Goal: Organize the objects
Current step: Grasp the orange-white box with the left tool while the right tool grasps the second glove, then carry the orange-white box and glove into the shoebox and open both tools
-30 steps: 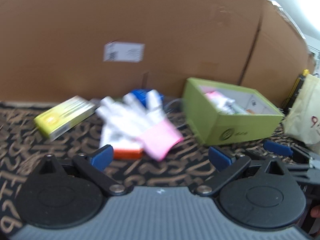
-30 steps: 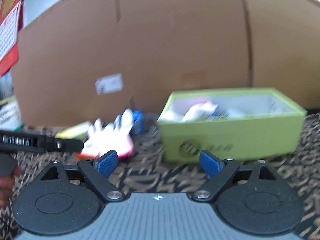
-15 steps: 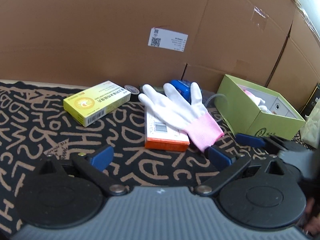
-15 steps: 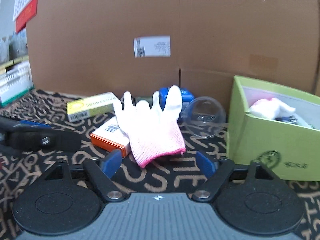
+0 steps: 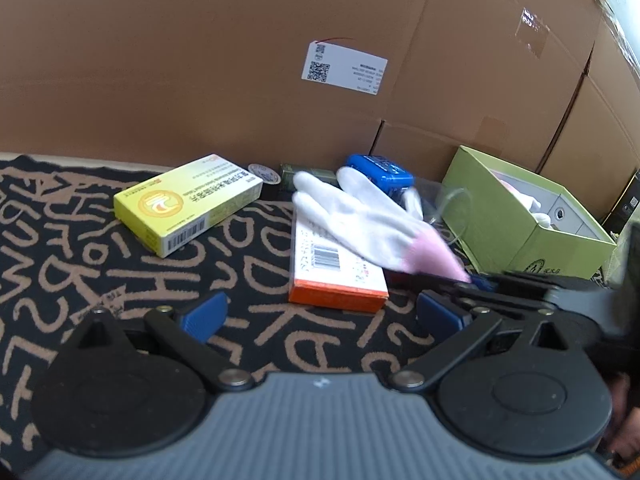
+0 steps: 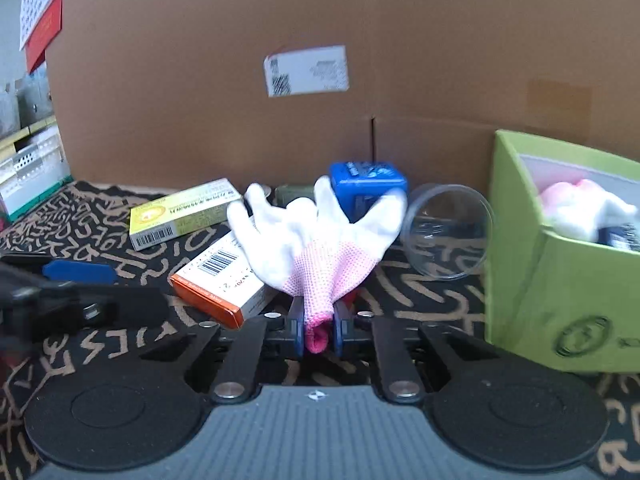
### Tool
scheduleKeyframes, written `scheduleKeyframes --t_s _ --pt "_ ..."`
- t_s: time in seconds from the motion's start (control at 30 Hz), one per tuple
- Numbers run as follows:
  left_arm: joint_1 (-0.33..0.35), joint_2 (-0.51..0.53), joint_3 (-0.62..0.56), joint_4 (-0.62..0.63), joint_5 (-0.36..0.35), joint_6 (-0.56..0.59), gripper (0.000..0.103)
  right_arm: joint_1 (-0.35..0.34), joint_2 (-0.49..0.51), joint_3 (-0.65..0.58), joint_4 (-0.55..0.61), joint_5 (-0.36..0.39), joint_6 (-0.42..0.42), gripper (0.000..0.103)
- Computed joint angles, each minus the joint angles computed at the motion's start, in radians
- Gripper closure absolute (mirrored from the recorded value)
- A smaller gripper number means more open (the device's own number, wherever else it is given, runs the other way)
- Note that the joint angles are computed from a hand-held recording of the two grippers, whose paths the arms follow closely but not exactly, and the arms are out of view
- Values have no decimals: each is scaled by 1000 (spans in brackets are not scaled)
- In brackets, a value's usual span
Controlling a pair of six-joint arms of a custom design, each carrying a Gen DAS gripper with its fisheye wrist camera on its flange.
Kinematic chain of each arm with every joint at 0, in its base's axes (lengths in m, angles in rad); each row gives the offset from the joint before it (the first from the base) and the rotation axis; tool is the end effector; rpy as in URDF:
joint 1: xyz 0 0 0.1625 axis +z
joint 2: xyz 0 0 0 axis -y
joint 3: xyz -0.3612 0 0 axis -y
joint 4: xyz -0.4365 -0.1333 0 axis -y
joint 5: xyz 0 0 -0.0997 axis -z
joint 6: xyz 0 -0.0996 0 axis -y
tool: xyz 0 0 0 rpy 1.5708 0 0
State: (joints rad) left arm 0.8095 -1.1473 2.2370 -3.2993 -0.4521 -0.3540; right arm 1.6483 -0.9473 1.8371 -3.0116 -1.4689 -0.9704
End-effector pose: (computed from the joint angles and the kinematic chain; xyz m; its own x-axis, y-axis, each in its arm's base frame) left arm -0.1535 -0.4842 0.1294 -0.8357 -0.2830 -0.4707 0.2816 0.5150 -0.8096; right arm 0.1912 -0.6095 0.0844 -0.5036 -0.7744 0.3830 -0.8522 0.3725 -0.3673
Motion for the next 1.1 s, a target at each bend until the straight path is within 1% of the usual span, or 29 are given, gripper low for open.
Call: scheduleKeyframes --t_s 0.07,0.13,0.2,0.27,0.37,0.43,0.47,0.5,0.53,0.57,0.63,0.7,0.77,0.8,0.83,0.87,0.93,1.0,1.03,1.07,1.1 --pt "8 25 -28 -18 -4 35 0 -17 -43 44 -27 9 -7 88" --pt "21 55 -64 -33 -9 70 0 -47 -99 92 -19 36 -21 88" --pt "39 90 -106 -44 -18 105 0 -78 -159 143 -13 49 -32 88" --pt "58 126 -155 -20 -15 120 0 -113 -221 196 -22 62 -37 88" --pt "78 170 -214 17 9 135 1 -162 -314 256 3 74 -48 88" --pt "88 179 -231 42 6 139 13 -184 -363 288 20 61 -73 87" --pt "94 171 -230 75 -8 123 28 -194 -384 301 29 54 -86 87" --pt "93 173 -229 79 0 124 36 -199 -399 309 43 44 -94 87" --pt "88 175 -226 83 19 131 36 -202 -410 314 58 35 -97 83" --pt "85 163 -215 95 15 123 36 -204 -415 315 71 29 -96 78" --pt "71 125 -177 137 10 82 36 -209 -418 320 66 23 -86 54" --pt "50 70 -122 207 15 39 37 -210 -417 332 19 24 -77 41" --pt "21 -11 -50 299 10 -19 36 -209 -417 340 -18 34 -77 39" --pt "5 -58 -13 351 1 -51 36 -208 -419 340 -17 39 -80 36" --pt "-8 -99 16 404 -4 -81 36 -207 -420 339 -14 45 -84 36" --pt "-21 -133 36 460 -2 -114 36 -203 -417 337 -13 48 -89 35" --pt "-38 -169 53 540 28 -168 34 -192 -399 326 -17 39 -96 34" --pt "-39 -170 49 564 72 -193 27 -178 -372 314 -35 30 -102 28" --pt "-35 -165 43 554 79 -196 26 -172 -358 306 -42 26 -106 27" --pt "-26 -158 34 530 68 -183 25 -164 -342 297 -47 16 -112 26" --pt "-16 -148 22 506 49 -164 20 -155 -324 286 -55 2 -115 26"
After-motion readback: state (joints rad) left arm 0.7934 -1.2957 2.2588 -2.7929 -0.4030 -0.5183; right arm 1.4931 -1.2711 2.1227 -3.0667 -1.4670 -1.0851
